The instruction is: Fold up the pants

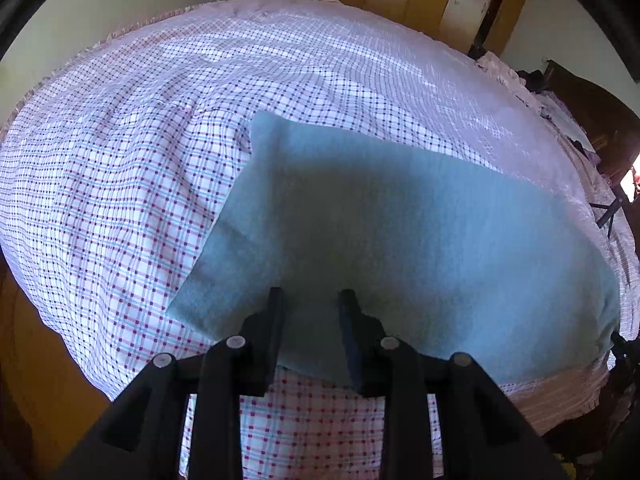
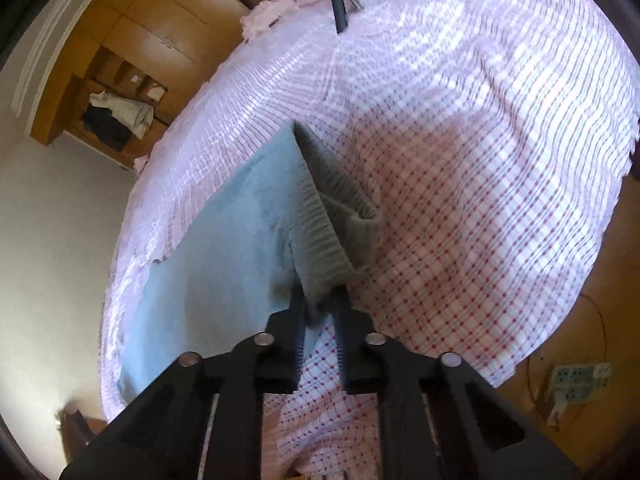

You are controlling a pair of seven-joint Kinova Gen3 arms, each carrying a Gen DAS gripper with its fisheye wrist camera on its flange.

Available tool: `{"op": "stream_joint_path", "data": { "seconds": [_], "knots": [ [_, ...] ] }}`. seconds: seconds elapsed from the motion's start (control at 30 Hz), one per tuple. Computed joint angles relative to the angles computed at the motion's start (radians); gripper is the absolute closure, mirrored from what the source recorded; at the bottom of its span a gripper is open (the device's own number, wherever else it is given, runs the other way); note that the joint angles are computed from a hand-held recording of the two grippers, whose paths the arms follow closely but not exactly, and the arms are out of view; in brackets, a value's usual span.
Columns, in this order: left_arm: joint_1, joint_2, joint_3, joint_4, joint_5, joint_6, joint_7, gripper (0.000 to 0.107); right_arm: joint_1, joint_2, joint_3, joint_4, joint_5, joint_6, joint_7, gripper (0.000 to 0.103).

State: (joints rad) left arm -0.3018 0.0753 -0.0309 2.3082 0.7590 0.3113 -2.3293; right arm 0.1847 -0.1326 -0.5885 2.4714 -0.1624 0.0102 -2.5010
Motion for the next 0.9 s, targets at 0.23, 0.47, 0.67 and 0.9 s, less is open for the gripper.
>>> {"op": "stream_joint_path", "data": {
  "seconds": [0.23, 0.47, 0.67, 0.9],
  "knots": [
    [-0.037, 0.018, 0.003, -0.004, 0.084, 0.021, -0.102, 0.078, 0.308, -0.071, -0.278, -0.042, 0.150, 0.113, -0.136, 0.101],
    [-0.061, 0.030, -0.003, -0.004, 0.129, 0.034, -0.175, 0.078, 0.588, -0.028, -0.590, -0.109, 0.393, 0.223, -0.281, 0.100],
    [-0.038, 0.017, -0.017, -0.017, 0.036, 0.045, -0.078, 0.077, 0.534, -0.086, -0.578, -0.196, 0.480, 0.376, -0.310, 0.081],
    [0.011, 0.004, -0.008, -0.023, -0.071, 0.023, 0.060, 0.070, 0.406, -0.074, -0.443, -0.212, 0.619, 0.303, -0.274, 0.057]
  ]
}}
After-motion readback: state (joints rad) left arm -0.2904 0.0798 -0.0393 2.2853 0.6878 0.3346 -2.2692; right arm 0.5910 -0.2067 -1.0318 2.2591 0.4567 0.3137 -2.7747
